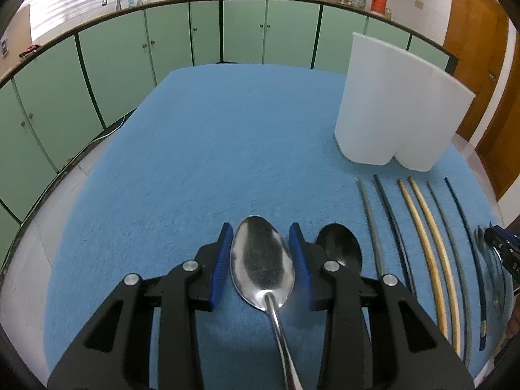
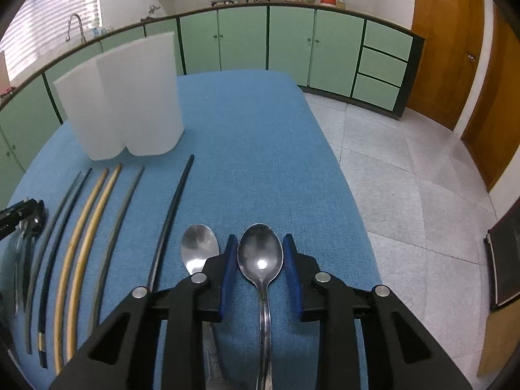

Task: Organize utensils
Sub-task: 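Lift both spoons and carry them over the white utensil holder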

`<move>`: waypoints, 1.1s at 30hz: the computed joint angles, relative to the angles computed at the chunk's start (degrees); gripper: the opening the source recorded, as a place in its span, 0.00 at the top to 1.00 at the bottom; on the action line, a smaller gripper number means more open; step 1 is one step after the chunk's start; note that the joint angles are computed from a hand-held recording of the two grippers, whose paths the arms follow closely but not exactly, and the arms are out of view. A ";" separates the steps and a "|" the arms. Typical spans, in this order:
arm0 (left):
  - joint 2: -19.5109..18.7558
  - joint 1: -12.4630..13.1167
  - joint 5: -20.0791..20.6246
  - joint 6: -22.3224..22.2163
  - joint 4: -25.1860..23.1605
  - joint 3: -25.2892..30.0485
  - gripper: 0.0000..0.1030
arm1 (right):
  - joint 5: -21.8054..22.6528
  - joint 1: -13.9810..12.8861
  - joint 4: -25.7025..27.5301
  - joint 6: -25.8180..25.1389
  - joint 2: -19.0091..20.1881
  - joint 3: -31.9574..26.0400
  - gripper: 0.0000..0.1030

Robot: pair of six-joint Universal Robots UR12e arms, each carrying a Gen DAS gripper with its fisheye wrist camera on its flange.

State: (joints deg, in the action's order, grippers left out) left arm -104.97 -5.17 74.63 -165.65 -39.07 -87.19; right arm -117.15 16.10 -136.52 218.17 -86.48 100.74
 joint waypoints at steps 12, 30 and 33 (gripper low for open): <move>5.06 2.26 -8.53 -2.65 14.96 -5.68 0.67 | -7.53 4.20 -12.17 -4.94 -2.97 1.48 0.73; 3.47 1.17 -11.77 -8.69 28.21 -2.51 0.68 | -6.16 3.58 -26.08 -16.94 -0.02 -4.49 0.73; 1.74 0.31 -11.85 -9.99 29.61 0.49 0.68 | -4.98 2.86 -28.80 -19.18 1.69 -6.77 0.73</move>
State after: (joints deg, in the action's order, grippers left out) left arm -103.23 -4.86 62.78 -175.65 -9.47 -86.70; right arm -122.13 18.96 -165.32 198.99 -84.79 93.97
